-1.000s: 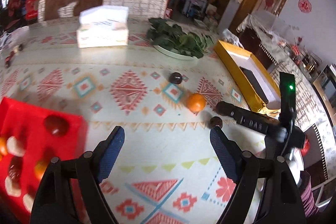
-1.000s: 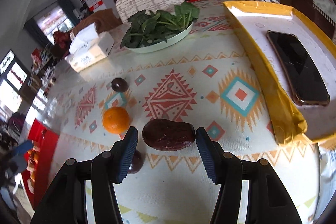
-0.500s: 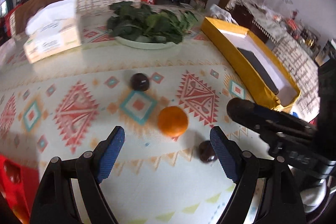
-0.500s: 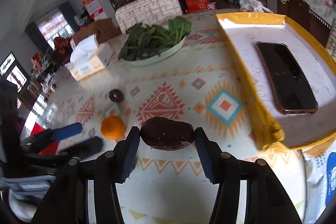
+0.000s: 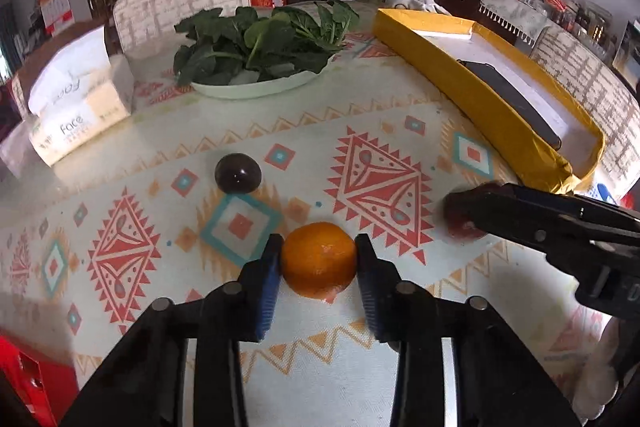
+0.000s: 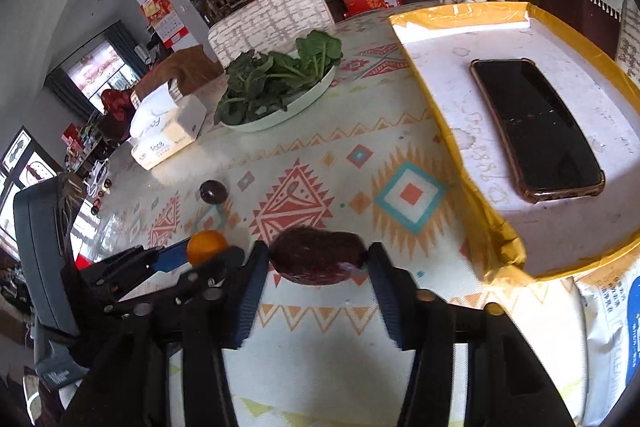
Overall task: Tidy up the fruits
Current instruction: 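Grasp a red date with the right tool while the left tool grasps an orange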
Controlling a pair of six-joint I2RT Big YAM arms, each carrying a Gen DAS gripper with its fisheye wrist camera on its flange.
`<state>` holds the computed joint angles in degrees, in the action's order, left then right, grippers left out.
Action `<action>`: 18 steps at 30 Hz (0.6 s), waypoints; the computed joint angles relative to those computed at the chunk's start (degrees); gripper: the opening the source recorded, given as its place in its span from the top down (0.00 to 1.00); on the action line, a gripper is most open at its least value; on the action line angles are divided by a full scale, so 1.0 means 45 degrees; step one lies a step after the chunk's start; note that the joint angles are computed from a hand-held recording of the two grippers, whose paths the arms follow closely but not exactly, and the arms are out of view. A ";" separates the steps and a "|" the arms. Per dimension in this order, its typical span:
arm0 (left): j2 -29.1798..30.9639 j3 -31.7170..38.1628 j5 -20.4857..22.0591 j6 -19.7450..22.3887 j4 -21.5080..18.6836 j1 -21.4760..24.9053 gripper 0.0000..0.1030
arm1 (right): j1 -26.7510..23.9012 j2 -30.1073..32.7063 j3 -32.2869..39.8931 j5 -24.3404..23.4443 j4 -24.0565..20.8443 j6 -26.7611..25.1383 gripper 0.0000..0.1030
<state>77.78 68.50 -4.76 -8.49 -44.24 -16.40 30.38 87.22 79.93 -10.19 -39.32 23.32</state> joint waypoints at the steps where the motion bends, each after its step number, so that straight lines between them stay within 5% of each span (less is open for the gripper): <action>1: -0.0096 -0.0084 -0.0028 -0.0050 0.0038 0.0007 0.66 | 0.0027 0.0024 0.0012 0.0003 -0.0035 -0.0024 0.55; 8: -0.1305 -0.0862 0.0023 -0.0463 0.0246 0.0409 0.66 | 0.0058 0.0128 0.0092 -0.0055 -0.0018 -0.0186 0.59; 14: -0.2719 -0.1763 0.0914 -0.1373 0.0252 0.0946 0.66 | 0.0119 0.0221 0.0014 0.0257 0.0383 -0.0233 0.39; 18: -0.3693 -0.2473 0.1385 -0.2178 0.0344 0.1160 0.66 | 0.0377 0.0468 0.0298 0.0290 0.0059 -0.0985 0.37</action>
<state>61.17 57.37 1.48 -18.29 -42.69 -11.19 32.08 89.33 81.27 -8.88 -39.06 18.89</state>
